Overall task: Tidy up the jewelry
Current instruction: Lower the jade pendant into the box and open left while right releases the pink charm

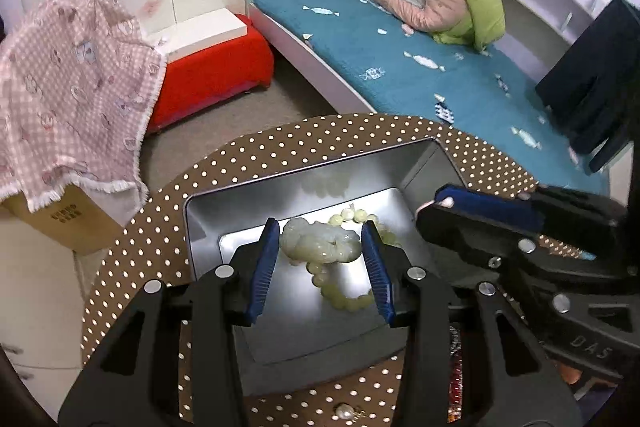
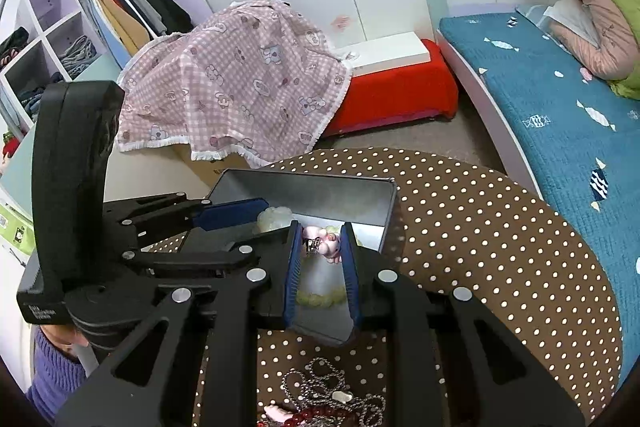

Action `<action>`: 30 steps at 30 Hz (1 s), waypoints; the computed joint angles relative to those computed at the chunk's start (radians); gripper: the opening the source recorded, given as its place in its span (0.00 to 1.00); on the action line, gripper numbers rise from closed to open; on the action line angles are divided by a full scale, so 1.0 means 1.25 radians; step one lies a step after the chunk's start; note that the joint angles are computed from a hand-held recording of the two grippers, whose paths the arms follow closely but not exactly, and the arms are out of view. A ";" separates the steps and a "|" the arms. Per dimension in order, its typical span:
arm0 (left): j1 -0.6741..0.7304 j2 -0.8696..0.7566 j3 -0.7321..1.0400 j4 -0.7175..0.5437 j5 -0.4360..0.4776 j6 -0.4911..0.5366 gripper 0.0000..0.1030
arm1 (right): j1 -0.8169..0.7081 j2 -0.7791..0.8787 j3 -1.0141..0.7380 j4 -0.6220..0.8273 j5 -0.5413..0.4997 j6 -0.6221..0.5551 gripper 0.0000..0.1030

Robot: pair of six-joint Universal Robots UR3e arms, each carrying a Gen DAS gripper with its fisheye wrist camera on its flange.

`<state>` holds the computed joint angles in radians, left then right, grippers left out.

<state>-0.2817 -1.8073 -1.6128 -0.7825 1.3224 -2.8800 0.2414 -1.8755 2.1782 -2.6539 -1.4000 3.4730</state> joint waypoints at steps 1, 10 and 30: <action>-0.007 -0.006 0.006 0.000 0.011 0.003 0.41 | -0.004 -0.002 0.003 -0.001 0.001 -0.003 0.18; -0.026 -0.002 -0.010 0.010 0.041 0.002 0.42 | -0.005 -0.003 -0.006 0.007 0.008 -0.008 0.18; 0.069 0.214 -0.191 0.126 0.093 0.036 0.69 | 0.114 0.177 -0.142 0.028 -0.073 0.012 0.20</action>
